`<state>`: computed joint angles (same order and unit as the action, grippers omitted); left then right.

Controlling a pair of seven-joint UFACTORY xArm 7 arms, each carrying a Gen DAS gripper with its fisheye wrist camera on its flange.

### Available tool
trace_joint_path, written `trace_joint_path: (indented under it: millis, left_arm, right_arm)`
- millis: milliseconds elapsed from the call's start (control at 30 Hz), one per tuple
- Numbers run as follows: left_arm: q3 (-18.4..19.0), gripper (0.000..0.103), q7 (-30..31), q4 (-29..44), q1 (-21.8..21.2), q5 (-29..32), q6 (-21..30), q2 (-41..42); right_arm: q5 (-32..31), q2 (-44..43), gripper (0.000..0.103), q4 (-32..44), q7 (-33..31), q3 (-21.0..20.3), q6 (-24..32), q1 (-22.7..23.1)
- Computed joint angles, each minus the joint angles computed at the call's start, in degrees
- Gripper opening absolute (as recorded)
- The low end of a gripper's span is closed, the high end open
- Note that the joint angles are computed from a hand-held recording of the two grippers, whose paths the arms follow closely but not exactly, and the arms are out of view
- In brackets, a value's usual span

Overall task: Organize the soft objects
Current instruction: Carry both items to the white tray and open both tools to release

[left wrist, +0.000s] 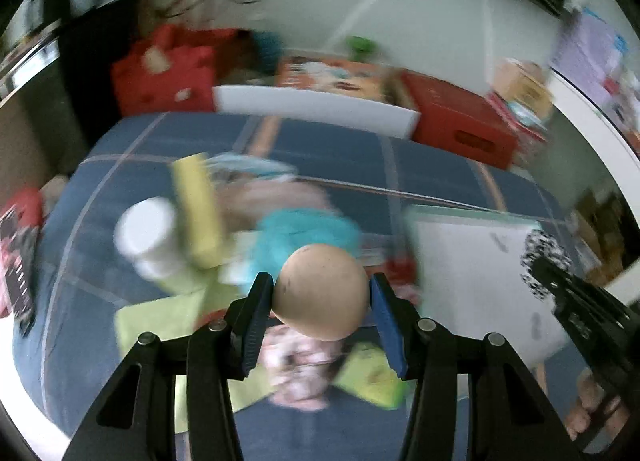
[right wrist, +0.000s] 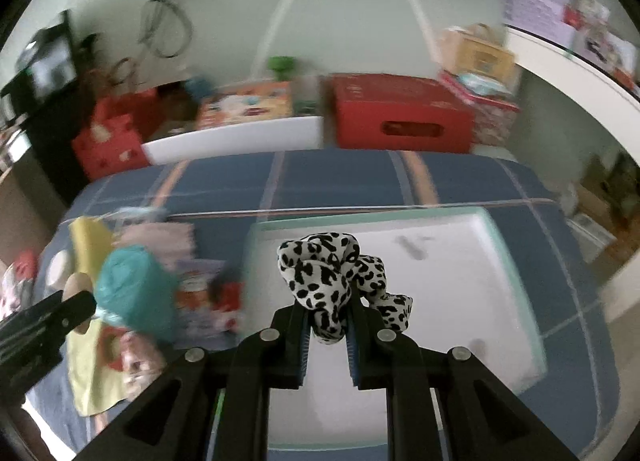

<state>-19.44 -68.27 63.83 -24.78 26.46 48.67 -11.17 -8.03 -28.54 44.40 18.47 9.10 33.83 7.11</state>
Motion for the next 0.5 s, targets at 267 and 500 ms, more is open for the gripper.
trace_joint_path:
  millis: [267,500]
  left_arm:
    - [1.8,0.051,7.8,14.5,-5.8,0.6,-2.3,15.3]
    - [5.1,0.051,13.6,26.1,-12.7,2.3,-2.1,26.2]
  right_arm:
    - [-2.3,2.7,0.017,2.3,3.3,-2.2,2.8,-5.4]
    - [-7.4,3.9,0.017,2.3,9.5,-2.7,4.0,-10.5]
